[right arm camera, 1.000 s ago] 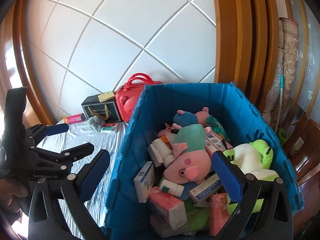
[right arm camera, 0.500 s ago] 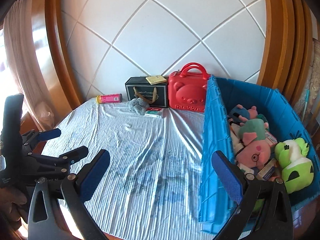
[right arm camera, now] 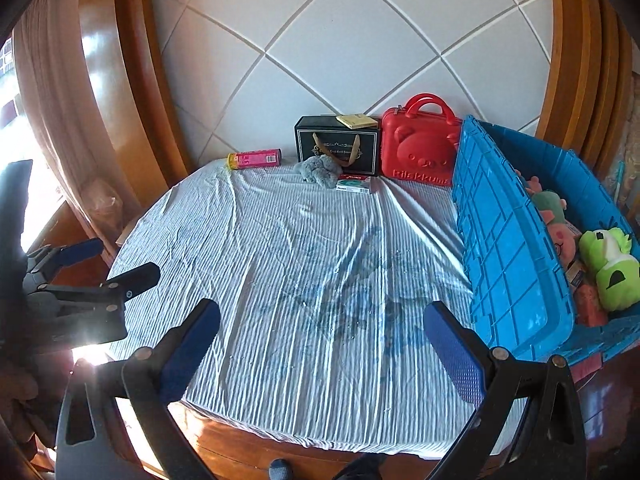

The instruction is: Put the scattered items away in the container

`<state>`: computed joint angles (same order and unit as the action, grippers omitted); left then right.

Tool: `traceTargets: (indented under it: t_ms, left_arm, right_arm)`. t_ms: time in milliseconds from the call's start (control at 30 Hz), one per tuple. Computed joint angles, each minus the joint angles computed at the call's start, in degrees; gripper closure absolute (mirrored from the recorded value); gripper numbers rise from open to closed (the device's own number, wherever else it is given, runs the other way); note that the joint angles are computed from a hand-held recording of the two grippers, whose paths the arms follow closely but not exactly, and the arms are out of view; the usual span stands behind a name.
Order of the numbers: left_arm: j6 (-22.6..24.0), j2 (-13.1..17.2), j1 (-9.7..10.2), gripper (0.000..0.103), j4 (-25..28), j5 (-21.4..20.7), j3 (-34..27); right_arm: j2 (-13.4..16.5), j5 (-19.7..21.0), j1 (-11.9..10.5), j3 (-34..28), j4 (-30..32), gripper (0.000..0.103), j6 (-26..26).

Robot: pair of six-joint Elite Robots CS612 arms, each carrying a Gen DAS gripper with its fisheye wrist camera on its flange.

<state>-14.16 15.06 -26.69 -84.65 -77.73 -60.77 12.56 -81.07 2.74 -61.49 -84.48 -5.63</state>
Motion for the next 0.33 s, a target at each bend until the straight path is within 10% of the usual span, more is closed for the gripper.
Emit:
traceTargets:
  t_ms: [333]
  left_arm:
    - [-1.16,1.79,0.04,0.0,0.07,5.01,-3.98]
  right_arm:
    - [0.56,-0.57,0.83,-0.82,-0.18,0.0,-0.71]
